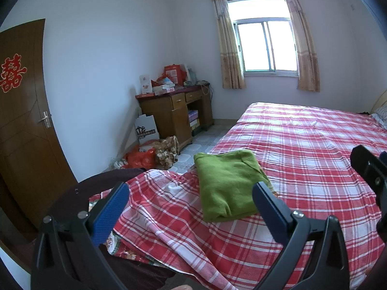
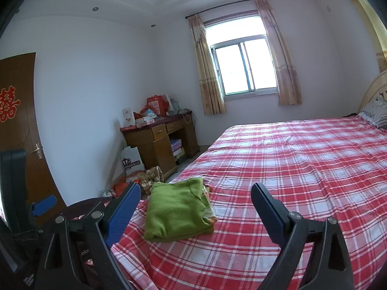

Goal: Fold small clothes

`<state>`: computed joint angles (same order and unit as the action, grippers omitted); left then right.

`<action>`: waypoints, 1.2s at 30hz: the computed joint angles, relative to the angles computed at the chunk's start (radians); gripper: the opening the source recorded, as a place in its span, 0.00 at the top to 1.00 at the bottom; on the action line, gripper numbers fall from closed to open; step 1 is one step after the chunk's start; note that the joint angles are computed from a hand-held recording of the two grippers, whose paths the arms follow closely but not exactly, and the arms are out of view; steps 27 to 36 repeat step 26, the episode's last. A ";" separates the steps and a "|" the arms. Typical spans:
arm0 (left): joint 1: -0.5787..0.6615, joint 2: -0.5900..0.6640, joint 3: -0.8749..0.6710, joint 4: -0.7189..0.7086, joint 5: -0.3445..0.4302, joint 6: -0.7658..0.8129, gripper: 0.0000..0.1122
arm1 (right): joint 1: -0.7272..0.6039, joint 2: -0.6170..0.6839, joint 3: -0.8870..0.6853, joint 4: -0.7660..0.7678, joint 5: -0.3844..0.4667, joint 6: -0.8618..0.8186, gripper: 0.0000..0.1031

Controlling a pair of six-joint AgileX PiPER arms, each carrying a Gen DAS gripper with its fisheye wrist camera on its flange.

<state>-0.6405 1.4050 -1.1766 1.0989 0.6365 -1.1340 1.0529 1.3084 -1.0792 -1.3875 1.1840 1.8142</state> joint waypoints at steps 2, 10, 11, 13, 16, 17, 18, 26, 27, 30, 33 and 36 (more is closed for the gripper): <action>0.000 0.000 -0.001 -0.003 0.000 0.001 0.08 | 0.000 0.000 0.000 0.000 0.000 -0.001 0.10; -0.001 0.002 0.001 -0.012 -0.002 0.001 0.08 | 0.000 -0.001 0.001 0.000 -0.001 0.001 0.10; -0.002 0.003 0.000 -0.013 0.002 0.001 0.08 | 0.000 0.000 -0.001 0.002 0.002 -0.001 0.10; 0.005 0.005 -0.007 -0.033 -0.002 0.016 0.08 | 0.000 0.001 -0.003 0.006 0.001 -0.001 0.10; 0.017 0.005 -0.011 -0.062 -0.018 0.038 0.08 | 0.002 0.003 -0.003 0.004 0.006 0.000 0.10; 0.020 0.006 -0.013 -0.072 -0.020 0.046 0.08 | 0.003 0.004 -0.002 0.002 0.008 0.002 0.10; 0.029 0.008 -0.018 -0.094 -0.029 0.067 0.08 | 0.004 0.006 -0.002 0.000 0.010 0.004 0.10; 0.052 0.019 -0.023 -0.149 -0.063 0.139 0.08 | 0.000 0.011 0.000 0.006 0.001 0.013 0.10; 0.052 0.019 -0.023 -0.149 -0.063 0.139 0.08 | 0.000 0.011 0.000 0.006 0.001 0.013 0.10; 0.052 0.019 -0.023 -0.149 -0.063 0.139 0.08 | 0.000 0.011 0.000 0.006 0.001 0.013 0.10; 0.052 0.019 -0.023 -0.149 -0.063 0.139 0.08 | 0.000 0.011 0.000 0.006 0.001 0.013 0.10; 0.052 0.019 -0.023 -0.149 -0.063 0.139 0.08 | 0.000 0.011 0.000 0.006 0.001 0.013 0.10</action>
